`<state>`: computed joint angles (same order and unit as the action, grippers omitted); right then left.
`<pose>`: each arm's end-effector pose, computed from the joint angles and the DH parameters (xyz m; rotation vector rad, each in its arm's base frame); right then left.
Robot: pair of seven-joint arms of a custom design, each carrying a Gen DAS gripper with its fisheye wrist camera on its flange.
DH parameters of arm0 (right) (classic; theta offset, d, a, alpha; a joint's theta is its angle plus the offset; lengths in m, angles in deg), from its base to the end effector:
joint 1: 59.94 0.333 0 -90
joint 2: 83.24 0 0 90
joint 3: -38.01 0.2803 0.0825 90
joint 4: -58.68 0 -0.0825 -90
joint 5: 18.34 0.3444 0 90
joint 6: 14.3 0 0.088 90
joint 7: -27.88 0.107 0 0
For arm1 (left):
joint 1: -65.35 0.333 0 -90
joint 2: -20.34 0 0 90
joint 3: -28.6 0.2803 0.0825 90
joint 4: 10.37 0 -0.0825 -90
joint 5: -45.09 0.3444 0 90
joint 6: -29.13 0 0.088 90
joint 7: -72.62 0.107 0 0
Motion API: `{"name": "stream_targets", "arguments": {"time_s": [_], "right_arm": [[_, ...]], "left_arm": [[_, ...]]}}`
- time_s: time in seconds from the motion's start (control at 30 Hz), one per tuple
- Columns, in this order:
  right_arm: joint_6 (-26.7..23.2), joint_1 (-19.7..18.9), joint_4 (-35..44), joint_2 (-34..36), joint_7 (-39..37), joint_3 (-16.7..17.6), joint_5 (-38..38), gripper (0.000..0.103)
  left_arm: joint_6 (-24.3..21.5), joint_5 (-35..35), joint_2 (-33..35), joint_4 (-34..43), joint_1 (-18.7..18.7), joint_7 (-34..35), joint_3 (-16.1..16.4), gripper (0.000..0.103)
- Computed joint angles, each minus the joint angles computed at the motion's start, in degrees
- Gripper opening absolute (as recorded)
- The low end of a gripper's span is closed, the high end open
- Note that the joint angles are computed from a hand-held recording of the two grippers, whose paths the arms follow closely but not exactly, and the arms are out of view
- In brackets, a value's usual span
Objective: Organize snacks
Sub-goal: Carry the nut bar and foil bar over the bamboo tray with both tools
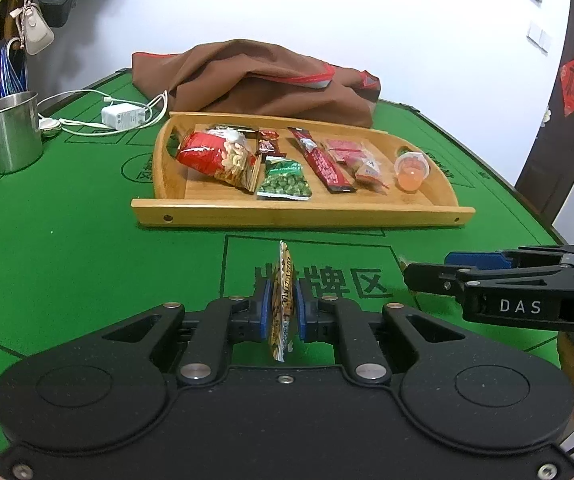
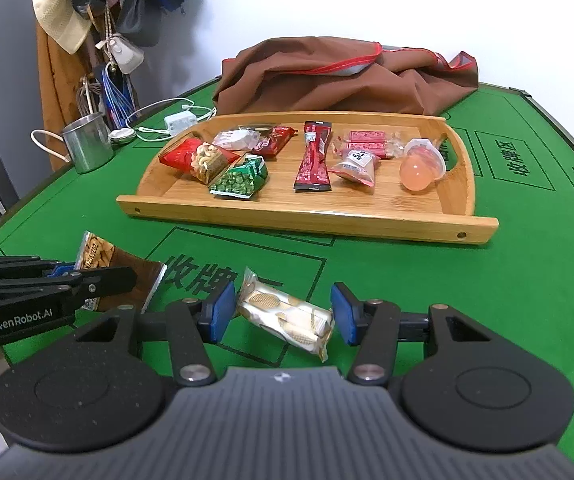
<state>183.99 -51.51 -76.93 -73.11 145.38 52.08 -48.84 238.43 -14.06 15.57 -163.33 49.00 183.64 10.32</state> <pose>0.4567 0.2504 0.3571 -1.9422 1.1859 -0.4222 0.3864 -0.1326 0.3634 -1.8470 1.5367 -0.9431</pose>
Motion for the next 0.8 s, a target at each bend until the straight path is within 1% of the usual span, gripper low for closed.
{"name": "stream_targets", "arguments": {"time_s": [0.13, 0.37, 0.43, 0.47, 0.53, 0.67, 0.8], "right_arm": [[-0.1, -0.1, 0.0, 0.0, -0.1, -0.1, 0.1, 0.056], [0.1, 1.5, 0.3, 0.0, -2.2, -1.4, 3.0, 0.056], [-0.2, -0.6, 1.1, 0.3, -0.4, 0.3, 1.0, 0.055], [-0.4, -2.4, 1.8, 0.6, 1.0, 1.6, -0.7, 0.055], [-0.7, -3.4, 2.9, 1.0, 1.9, 2.3, -1.8, 0.055], [-1.4, 0.2, 5.1, 1.6, -1.4, -0.6, 2.8, 0.055], [-3.6, -0.7, 8.9, 3.3, -3.1, 0.6, 5.5, 0.055]], "left_arm": [[-0.1, -0.4, 0.6, 0.6, 0.0, 0.6, 0.0, 0.012], [0.3, -0.1, 0.5, 1.1, -0.2, 1.7, 0.2, 0.012], [0.2, 0.6, 0.3, 1.5, -0.1, 1.6, 0.5, 0.012], [-0.1, 0.9, 0.2, 1.8, 0.1, 1.7, 0.6, 0.012], [-0.6, 2.4, 0.1, 2.4, 0.5, 1.6, 0.8, 0.012], [-0.9, 2.5, 1.5, 6.1, 1.5, 4.1, 1.0, 0.012], [-2.8, 4.0, 3.3, 10.0, 2.0, 4.6, 2.5, 0.012]]}}
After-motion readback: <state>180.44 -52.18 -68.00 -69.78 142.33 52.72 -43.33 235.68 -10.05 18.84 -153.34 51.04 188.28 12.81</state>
